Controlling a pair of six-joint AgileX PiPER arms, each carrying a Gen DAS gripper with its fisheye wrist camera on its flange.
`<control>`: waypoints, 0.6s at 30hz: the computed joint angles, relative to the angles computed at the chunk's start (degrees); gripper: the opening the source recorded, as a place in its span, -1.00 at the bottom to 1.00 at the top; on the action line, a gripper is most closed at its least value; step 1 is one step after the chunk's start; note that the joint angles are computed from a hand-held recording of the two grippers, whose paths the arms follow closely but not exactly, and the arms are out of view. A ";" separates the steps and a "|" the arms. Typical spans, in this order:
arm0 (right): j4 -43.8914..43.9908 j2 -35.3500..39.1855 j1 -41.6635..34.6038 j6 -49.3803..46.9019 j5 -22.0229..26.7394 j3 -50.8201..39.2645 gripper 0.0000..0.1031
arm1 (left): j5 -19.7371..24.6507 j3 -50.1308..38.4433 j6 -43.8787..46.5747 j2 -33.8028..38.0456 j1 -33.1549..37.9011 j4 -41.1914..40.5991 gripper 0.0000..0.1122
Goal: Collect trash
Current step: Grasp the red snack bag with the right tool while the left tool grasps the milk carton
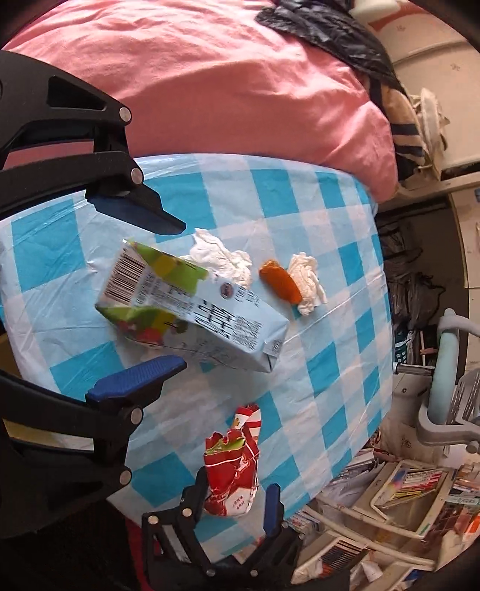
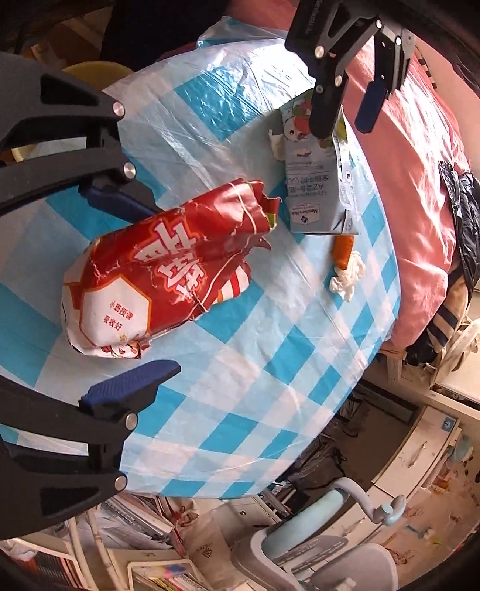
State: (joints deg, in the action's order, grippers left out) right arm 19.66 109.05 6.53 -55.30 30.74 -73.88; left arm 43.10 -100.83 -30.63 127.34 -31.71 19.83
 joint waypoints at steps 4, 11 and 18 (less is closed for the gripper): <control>0.11 0.31 0.54 -1.69 -0.81 0.37 0.38 | 5.65 -7.94 -0.64 5.08 -2.06 4.19 0.17; 0.33 1.50 1.14 -2.65 1.17 -0.55 -0.09 | 9.89 -15.71 -0.35 10.00 -3.67 6.32 -0.23; 9.47 -0.84 -1.81 -6.05 2.47 -0.61 -0.13 | -2.99 -2.18 -8.20 0.13 1.36 0.38 -0.39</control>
